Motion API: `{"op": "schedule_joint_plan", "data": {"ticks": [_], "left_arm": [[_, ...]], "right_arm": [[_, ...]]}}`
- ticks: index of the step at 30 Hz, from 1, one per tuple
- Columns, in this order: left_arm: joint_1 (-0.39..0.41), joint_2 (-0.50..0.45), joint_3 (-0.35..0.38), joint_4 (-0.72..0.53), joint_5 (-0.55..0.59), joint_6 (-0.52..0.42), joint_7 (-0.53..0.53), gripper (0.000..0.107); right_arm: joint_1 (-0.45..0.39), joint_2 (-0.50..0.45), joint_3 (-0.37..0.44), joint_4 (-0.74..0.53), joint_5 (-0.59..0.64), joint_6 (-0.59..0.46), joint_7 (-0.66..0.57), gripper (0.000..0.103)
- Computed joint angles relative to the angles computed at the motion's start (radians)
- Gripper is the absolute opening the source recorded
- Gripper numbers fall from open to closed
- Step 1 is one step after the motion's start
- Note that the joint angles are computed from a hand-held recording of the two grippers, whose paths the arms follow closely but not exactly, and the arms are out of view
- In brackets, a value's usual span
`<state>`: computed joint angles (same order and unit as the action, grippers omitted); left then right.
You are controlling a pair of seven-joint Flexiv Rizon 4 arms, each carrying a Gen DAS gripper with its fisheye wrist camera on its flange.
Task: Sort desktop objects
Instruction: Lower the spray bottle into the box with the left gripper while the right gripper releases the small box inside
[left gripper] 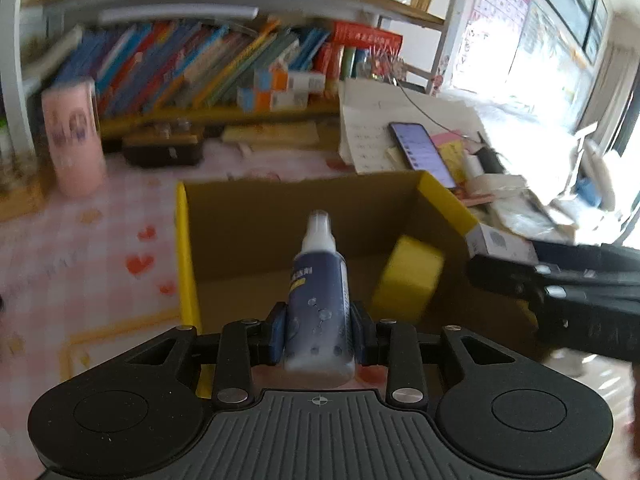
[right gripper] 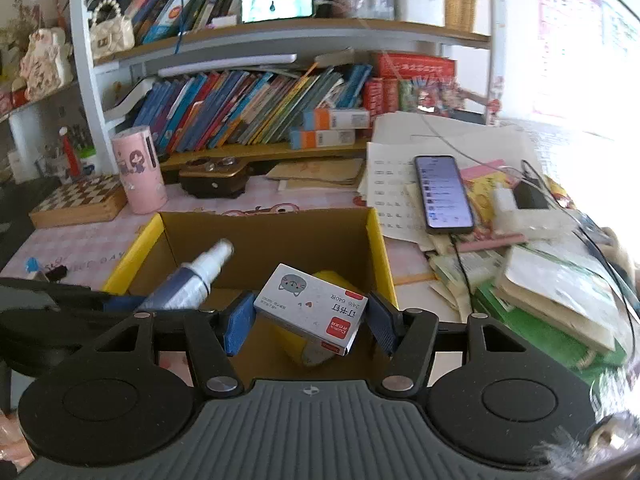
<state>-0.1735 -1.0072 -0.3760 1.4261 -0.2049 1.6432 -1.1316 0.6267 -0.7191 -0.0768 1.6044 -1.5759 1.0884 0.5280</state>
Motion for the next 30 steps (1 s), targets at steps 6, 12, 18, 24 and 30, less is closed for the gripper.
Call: {"op": "schedule_joint_plan", "data": {"ticks": [6, 12, 18, 24, 30], "left_arm": [[-0.105, -0.021, 0.143, -0.095, -0.006, -0.056, -0.012, 0.03], [-0.134, -0.036, 0.184, -0.113, 0.016, 0.013, -0.021, 0.033], [-0.05, 0.015, 0.094, 0.006, 0.065, 0.147, -0.03, 0.042], [0.003, 0.068, 0.064, 0.118, 0.097, 0.251, -0.105, 0.05], [-0.033, 0.114, 0.154, 0.201, 0.071, 0.303, -0.191, 0.06]], "right_arm": [[-0.037, -0.085, -0.015, -0.109, 0.103, 0.123, -0.161, 0.058], [-0.06, -0.185, 0.016, -0.228, 0.346, 0.169, -0.468, 0.058], [-0.13, -0.29, 0.159, -0.37, 0.601, 0.162, -0.837, 0.058], [-0.151, -0.397, 0.287, -0.575, 0.785, -0.008, -1.173, 0.058], [-0.114, -0.466, 0.273, -0.709, 0.881, -0.108, -1.296, 0.058]]}}
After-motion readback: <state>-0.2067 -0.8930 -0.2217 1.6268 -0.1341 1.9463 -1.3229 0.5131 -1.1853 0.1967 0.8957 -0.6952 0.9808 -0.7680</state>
